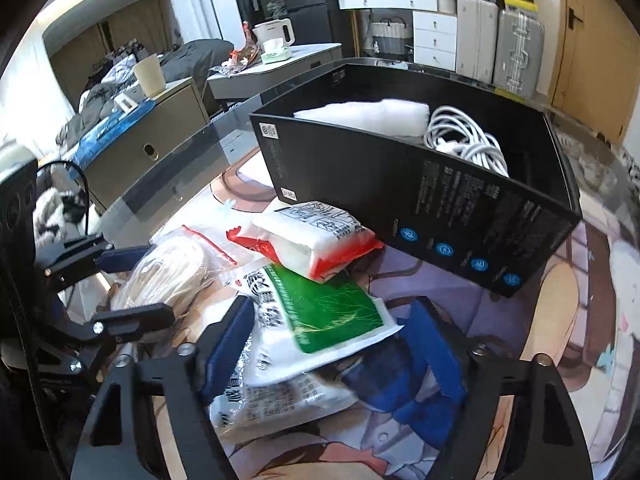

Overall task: Organize soft objects
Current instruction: 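Grasp the green-labelled white packet with the right gripper while the left gripper holds the rope, then carry the bagged rope with the left gripper while the right gripper carries the packet over the box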

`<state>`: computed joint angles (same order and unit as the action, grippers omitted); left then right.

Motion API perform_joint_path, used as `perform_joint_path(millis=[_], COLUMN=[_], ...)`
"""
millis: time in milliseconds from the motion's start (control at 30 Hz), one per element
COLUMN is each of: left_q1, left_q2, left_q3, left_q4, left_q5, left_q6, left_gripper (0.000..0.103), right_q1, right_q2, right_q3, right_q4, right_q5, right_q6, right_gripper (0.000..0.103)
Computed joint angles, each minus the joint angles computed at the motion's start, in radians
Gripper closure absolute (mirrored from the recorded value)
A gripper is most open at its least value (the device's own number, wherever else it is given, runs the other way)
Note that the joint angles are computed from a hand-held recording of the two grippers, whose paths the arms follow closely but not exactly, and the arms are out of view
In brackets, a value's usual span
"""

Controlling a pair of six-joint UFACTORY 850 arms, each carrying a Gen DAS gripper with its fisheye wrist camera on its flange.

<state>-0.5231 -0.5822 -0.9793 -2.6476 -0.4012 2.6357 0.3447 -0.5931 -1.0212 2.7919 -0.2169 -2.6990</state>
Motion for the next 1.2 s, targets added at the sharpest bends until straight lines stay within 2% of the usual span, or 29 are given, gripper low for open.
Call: perform_joint_path(millis=[67,200,267,367,567,633,733,1200], left_q1=[0.0,-0.003,-0.005,-0.005,0.0,0.0,0.001,0.007], left_q2=[-0.001,-0.002,-0.003,-0.003,-0.001,0.001,0.003,0.038], left_q3=[-0.001,0.002,0.002,0.002,0.007,0.01,0.013,0.04], left_q4=[-0.007,-0.051,-0.072,-0.08,-0.078,-0.079,-0.082,-0.082], left_q5=[-0.001,-0.006,-0.008,-0.012,-0.027,-0.03,-0.033,-0.071], left_q6=[0.004,0.05,0.07,0.075,0.065,0.065,0.068,0.068], left_gripper=[0.051,0.055,0.056,0.059,0.067,0.068,0.07,0.07], right_q1=[0.0,0.017,0.022,0.022,0.026,0.022,0.023,0.01], right_q2=[0.0,-0.006,-0.006,-0.003,0.023,0.034,0.051,0.128], right_q3=[-0.003,-0.011,-0.008,0.002,0.052,0.068,0.092,0.2], right_q4=[-0.063,0.029,0.092,0.084,0.183,0.172,0.239,0.248], right_q5=[-0.002,0.01,0.005,-0.017,-0.064,-0.073,-0.09,-0.176], right_q6=[0.056,-0.053,-0.121,-0.103,-0.207,-0.196,-0.257,-0.249], right_gripper=[0.031,0.031,0.035,0.038,0.042,0.062,0.072,0.075])
